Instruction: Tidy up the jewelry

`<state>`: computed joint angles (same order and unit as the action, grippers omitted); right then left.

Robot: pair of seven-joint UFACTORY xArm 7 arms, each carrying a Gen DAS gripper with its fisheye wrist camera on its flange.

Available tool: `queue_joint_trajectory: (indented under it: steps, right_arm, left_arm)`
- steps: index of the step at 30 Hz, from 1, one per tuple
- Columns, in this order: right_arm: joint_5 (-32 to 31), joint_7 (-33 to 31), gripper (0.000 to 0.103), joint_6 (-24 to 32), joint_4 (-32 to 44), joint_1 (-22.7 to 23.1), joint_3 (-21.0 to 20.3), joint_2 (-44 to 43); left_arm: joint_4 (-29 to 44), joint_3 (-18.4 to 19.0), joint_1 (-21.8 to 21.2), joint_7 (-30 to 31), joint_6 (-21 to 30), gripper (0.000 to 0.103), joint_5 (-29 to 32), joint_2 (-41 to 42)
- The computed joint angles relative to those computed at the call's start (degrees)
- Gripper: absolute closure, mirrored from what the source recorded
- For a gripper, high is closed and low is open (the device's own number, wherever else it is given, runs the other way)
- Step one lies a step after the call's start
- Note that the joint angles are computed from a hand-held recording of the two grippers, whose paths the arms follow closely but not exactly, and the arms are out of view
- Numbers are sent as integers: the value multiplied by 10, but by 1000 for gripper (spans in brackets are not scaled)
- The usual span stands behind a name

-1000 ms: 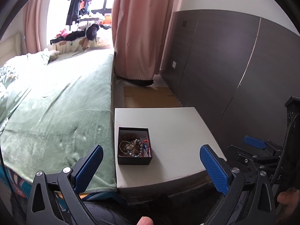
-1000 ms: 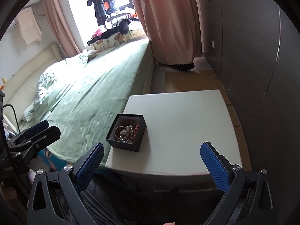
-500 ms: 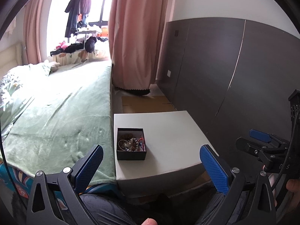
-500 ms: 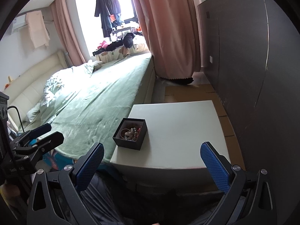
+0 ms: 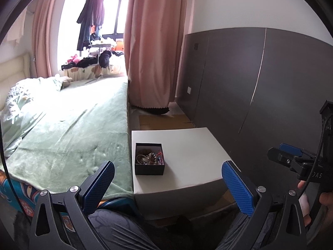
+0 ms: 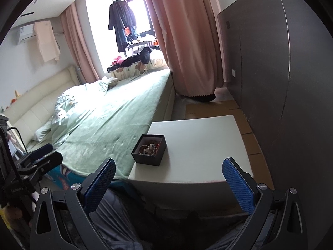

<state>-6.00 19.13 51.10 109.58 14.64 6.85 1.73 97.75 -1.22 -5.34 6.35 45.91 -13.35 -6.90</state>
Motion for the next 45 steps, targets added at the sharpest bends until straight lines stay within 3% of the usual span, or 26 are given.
queue_joint_trajectory:
  steps: [10,45]
  right_arm:
    - [1,3,0,-8,-16,-1,2,-10]
    - [-13,13,0,11,-7,9,8,-11]
  left_arm:
    - [-29,-2,-4,-5,-22,0,8,-23]
    - [-36,4,-3,-15,-25,0,11,-37]
